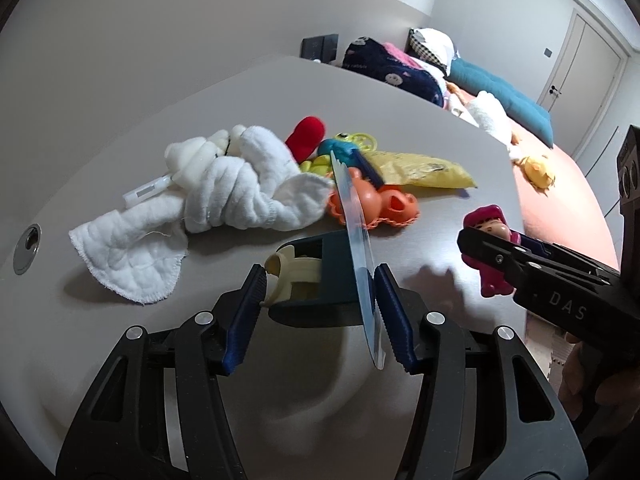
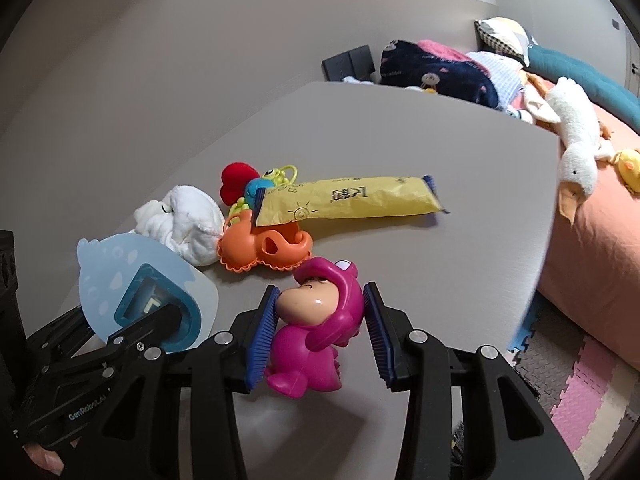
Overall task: Collect trash
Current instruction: 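Grasp the pink doll toy with the right gripper while the left holds the tray, then carry the tray and pink doll over the black bin and open both grippers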
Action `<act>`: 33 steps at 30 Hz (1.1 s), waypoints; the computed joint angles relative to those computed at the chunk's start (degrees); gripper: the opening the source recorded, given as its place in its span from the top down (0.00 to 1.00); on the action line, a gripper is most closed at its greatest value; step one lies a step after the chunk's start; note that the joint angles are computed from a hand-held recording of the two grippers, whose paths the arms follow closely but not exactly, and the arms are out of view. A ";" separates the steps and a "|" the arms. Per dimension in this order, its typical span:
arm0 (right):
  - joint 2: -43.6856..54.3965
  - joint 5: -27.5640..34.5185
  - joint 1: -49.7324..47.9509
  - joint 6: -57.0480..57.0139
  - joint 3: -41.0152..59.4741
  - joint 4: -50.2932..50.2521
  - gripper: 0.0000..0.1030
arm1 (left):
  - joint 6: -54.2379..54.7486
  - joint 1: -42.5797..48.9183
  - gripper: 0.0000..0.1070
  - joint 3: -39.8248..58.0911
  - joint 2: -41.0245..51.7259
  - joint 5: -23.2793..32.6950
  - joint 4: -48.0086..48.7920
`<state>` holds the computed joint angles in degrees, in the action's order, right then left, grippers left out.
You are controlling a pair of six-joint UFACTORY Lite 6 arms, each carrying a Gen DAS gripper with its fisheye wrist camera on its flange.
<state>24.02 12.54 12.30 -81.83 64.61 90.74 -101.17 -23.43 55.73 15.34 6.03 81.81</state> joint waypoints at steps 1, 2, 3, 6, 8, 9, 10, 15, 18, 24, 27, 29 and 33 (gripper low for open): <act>-1.52 0.09 -0.49 -1.25 -1.45 1.09 0.57 | -0.14 -0.70 0.49 -0.28 -0.60 0.36 -0.16; -2.79 0.22 -1.02 -1.75 -2.57 1.43 0.57 | -0.40 -1.48 0.49 -0.48 -1.18 0.82 -0.28; -3.79 0.38 -1.57 -1.93 -3.43 1.42 0.57 | -0.37 -2.04 0.49 -0.27 -1.26 1.19 -0.54; -8.05 1.07 -3.72 -4.11 -7.38 2.90 0.57 | 1.21 -4.46 0.49 -0.07 -2.00 2.43 -2.83; -9.77 1.66 -5.19 -4.44 -8.90 2.64 0.57 | 2.36 -6.55 0.49 0.28 -2.32 3.59 -4.27; -10.89 1.88 -5.83 -4.73 -9.91 2.71 0.57 | 2.54 -7.28 0.49 0.36 -2.48 4.01 -4.58; -12.35 2.23 -6.88 -5.06 -11.19 2.67 0.57 | 2.79 -8.27 0.49 0.70 -2.48 4.49 -5.05; -18.12 4.04 -11.27 -6.43 -16.40 2.27 0.57 | 4.96 -12.32 0.49 3.52 -1.31 6.37 -8.01; -21.11 5.12 -14.15 -5.60 -18.60 0.19 0.57 | 6.10 -14.37 0.49 5.28 -0.45 7.19 -9.48; -24.97 6.67 -18.49 -5.83 -21.70 -1.19 0.57 | 7.41 -17.82 0.49 8.02 0.94 8.32 -11.41; -26.87 7.71 -21.07 -5.89 -23.30 -2.00 0.57 | 8.57 -19.46 0.49 9.65 2.00 8.90 -12.65; -28.05 8.58 -23.13 -5.63 -24.32 -2.96 0.57 | 9.48 -20.54 0.49 10.85 2.83 9.11 -13.47; -29.78 10.03 -27.21 -5.53 -25.95 -4.52 0.57 | 12.30 -22.26 0.49 13.49 4.78 9.26 -16.32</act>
